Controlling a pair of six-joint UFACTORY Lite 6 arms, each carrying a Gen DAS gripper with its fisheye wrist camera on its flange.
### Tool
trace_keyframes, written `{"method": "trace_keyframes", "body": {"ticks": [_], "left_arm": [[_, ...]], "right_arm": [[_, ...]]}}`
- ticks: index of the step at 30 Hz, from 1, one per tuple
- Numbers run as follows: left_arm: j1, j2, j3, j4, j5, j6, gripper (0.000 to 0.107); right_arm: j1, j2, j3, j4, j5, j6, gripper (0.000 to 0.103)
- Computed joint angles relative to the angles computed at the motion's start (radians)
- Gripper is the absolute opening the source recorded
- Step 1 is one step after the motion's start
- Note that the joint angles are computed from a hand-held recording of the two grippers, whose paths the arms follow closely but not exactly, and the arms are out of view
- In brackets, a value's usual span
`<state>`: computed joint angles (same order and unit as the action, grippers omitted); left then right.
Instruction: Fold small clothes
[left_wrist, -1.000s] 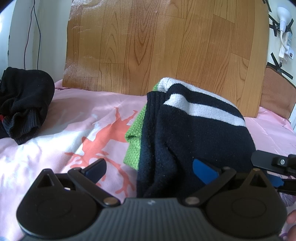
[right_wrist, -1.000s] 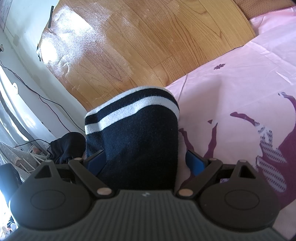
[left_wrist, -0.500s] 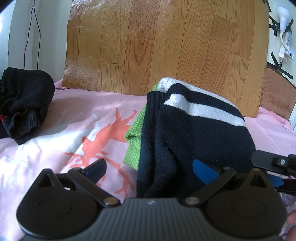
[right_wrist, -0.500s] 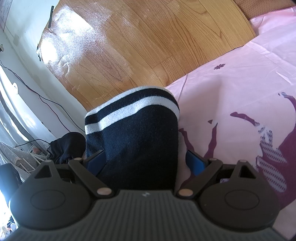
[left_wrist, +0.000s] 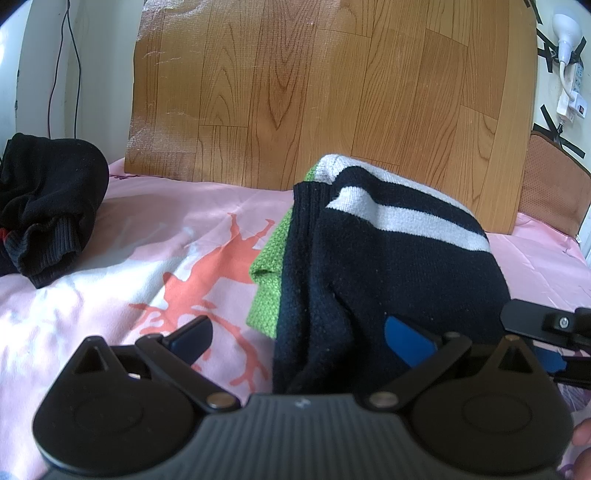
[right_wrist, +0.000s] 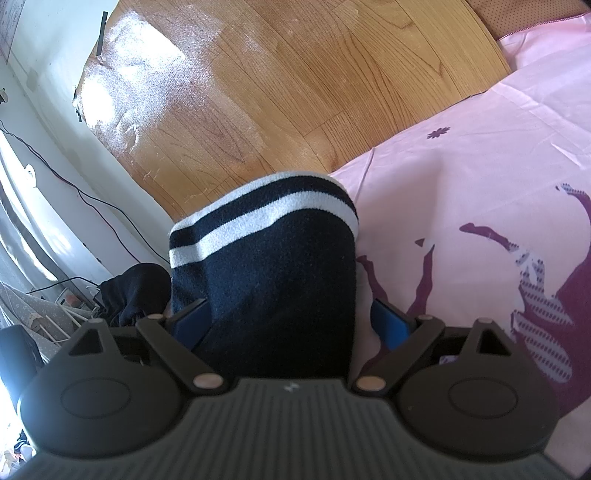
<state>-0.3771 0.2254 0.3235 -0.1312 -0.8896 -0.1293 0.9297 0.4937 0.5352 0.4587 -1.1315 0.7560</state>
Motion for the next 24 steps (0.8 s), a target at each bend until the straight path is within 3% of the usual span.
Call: {"method": "trace_keyframes", "body": {"ticks": [24], "left_arm": [[0.063,0.013,0.018,0.12,0.029,-0.082,0.103]], "right_arm": [[0.001,0.003,0.001,0.001,-0.003,0.001,0.096]]}}
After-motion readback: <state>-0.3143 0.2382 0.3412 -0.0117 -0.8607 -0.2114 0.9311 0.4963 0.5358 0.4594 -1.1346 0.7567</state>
